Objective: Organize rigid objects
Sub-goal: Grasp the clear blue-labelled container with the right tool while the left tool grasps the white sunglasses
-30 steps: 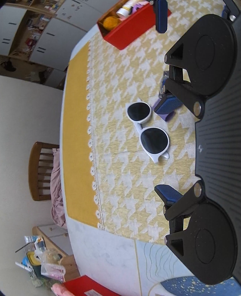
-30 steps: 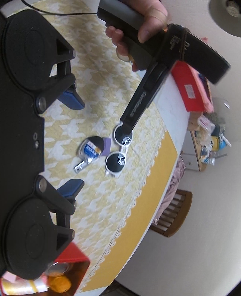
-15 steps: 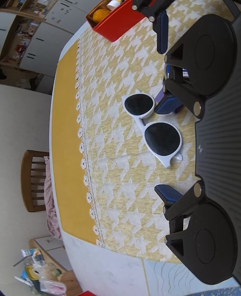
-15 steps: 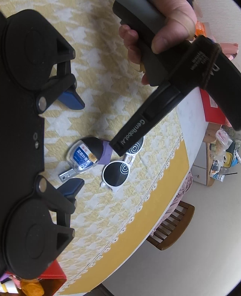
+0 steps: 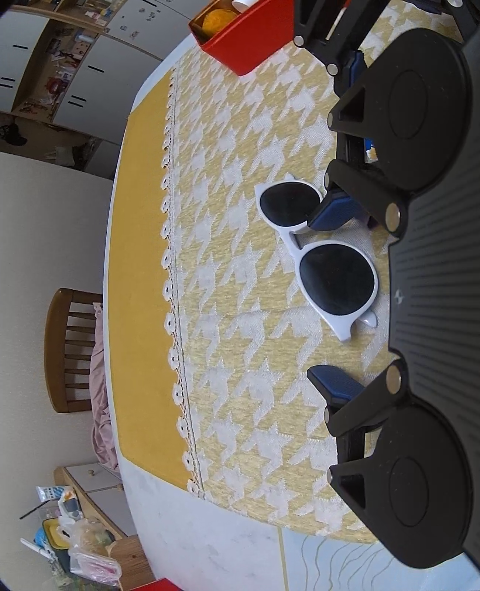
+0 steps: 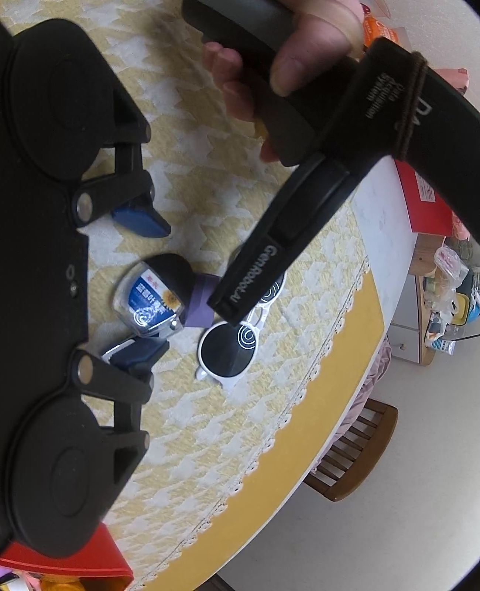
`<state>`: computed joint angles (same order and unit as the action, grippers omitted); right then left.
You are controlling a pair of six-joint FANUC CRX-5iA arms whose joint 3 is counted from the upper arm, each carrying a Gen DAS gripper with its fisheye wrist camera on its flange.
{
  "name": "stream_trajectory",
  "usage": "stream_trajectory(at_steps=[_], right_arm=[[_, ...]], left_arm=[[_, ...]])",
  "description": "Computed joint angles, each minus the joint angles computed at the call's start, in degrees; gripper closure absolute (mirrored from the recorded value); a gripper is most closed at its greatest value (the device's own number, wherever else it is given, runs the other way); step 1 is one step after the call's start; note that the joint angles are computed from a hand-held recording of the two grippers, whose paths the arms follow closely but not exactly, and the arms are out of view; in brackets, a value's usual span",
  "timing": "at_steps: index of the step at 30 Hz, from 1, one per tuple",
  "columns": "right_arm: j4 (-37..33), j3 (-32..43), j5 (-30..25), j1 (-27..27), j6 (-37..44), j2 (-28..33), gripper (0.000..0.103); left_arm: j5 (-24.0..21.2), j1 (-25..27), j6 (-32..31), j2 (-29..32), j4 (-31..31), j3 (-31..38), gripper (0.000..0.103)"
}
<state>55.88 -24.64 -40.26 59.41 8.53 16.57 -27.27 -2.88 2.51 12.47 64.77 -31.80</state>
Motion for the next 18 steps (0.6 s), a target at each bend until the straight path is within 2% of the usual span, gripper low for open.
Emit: stream_trajectory(at_steps=[6, 9, 18], right_arm=[[1.92, -0.8, 0.36, 0.05, -1.25, -0.09, 0.055], [2.36, -0.9, 0.15, 0.32, -1.36, -0.06, 0.059], [2.09, -2.44, -0.15, 1.05, -4.57, -1.58, 0.06]], left_arm=[[1.78, -0.94, -1.7, -0.53, 1.64, -0.78, 0.045], [1.91, -1.04, -3.01, -0.59, 1.93, -0.9, 0.046], [0.91, 0.04, -2.13, -1.27, 0.96, -1.35, 0.046]])
